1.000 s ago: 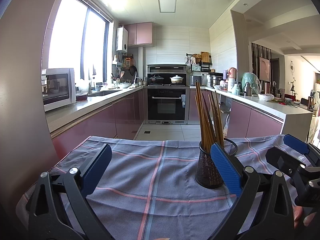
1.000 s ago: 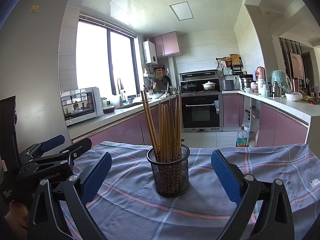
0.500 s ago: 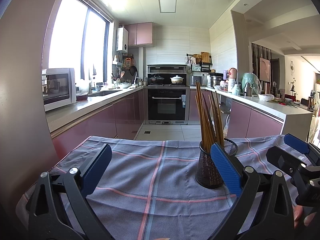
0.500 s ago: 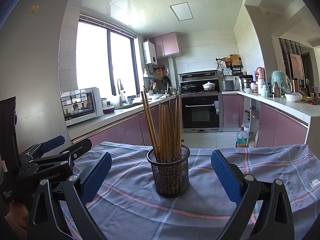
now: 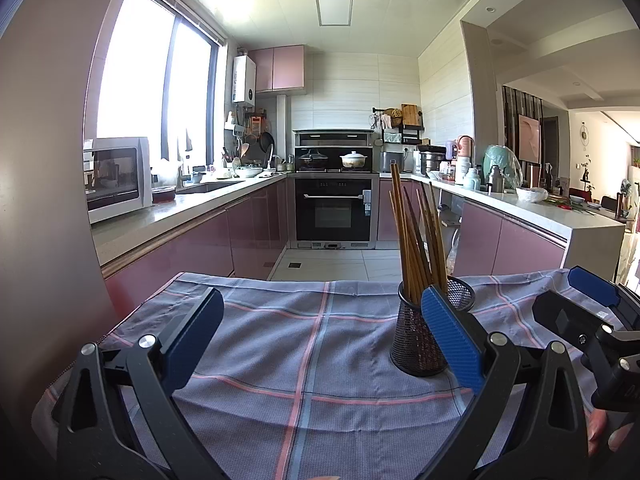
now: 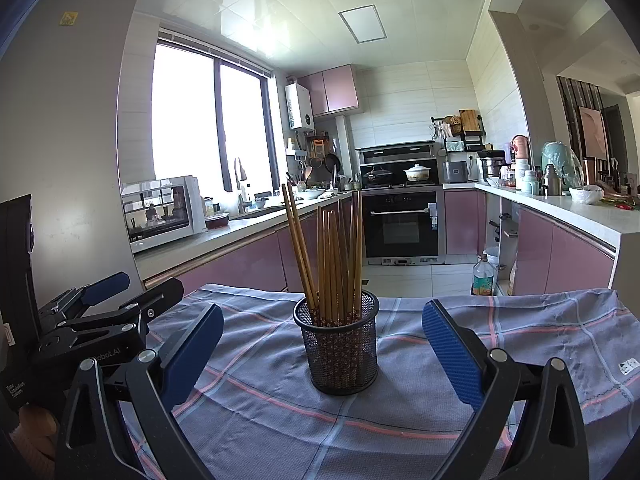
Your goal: Organize utensils
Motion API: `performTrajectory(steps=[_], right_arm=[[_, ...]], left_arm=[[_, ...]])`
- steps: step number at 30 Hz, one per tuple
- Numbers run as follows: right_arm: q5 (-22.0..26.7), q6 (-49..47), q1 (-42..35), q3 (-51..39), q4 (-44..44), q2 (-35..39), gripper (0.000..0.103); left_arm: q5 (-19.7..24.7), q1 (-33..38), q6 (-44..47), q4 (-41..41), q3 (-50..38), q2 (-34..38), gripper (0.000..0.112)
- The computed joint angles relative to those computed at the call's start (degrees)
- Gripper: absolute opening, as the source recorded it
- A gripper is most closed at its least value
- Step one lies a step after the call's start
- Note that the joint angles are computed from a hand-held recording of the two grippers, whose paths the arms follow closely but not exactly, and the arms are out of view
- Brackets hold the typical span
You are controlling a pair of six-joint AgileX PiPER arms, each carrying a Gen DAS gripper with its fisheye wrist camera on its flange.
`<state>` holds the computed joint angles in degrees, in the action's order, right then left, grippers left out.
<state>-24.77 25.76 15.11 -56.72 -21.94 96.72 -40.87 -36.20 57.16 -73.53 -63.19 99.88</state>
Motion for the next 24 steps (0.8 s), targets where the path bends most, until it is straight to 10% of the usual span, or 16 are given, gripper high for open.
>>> performTrajectory(steps=[18, 24], right_arm=[[1.2, -0.4, -0.1, -0.2, 0.1, -0.1, 0.096], [11.7, 2.0, -4.0, -4.8, -2.5, 3.0, 0.096]], left_arm=[[0.6, 0.7, 0.8, -1.2, -0.2, 0.1, 0.098], [4.7, 3.1, 5.2, -6.0, -2.1, 1.1, 0.098]])
